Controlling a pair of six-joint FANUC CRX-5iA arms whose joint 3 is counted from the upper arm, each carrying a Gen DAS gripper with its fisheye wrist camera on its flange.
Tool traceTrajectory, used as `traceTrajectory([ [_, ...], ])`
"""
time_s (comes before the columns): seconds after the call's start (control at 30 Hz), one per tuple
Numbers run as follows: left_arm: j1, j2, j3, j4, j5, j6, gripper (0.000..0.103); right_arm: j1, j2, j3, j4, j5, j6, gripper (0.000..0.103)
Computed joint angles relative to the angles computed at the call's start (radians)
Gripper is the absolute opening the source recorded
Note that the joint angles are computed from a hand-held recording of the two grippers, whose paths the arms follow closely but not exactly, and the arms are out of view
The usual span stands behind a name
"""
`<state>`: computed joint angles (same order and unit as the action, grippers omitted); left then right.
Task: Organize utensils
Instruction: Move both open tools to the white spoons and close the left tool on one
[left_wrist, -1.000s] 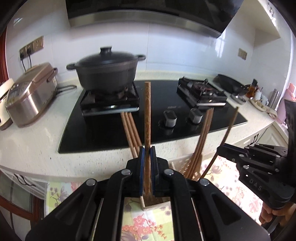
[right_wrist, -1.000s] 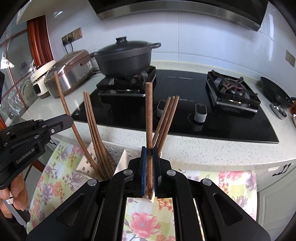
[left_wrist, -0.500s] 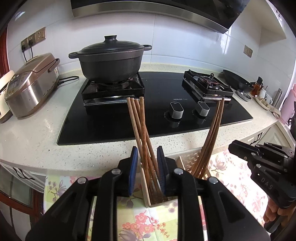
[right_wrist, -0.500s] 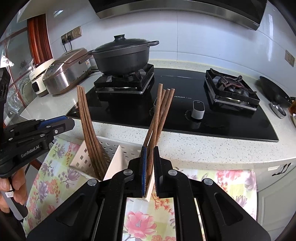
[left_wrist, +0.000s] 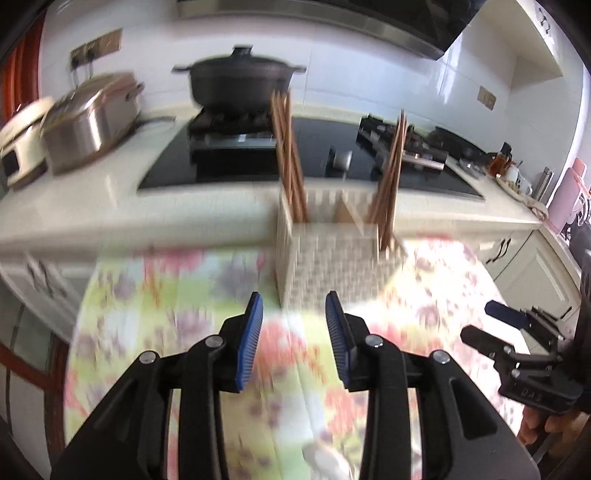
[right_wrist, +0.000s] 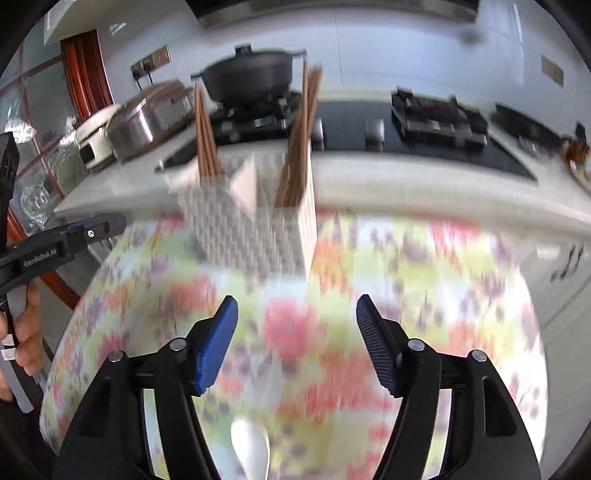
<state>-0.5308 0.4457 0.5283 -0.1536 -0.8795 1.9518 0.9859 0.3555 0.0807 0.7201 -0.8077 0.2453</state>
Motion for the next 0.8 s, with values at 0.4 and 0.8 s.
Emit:
traceTrajectory([
  [0.4, -0.083, -0.097, -0.299, 0.026, 0.020, 0.109, 0.037, 0.112, -0.100, -0.226, -0.045, 0.034, -0.107, 0.073],
  [0.8, -0.116, 0.006, -0.194, -0.019, -0.076, 0.117, 0.026, 0.119, -0.126, -0.269, -0.040, 0.024, -0.133, 0.075],
])
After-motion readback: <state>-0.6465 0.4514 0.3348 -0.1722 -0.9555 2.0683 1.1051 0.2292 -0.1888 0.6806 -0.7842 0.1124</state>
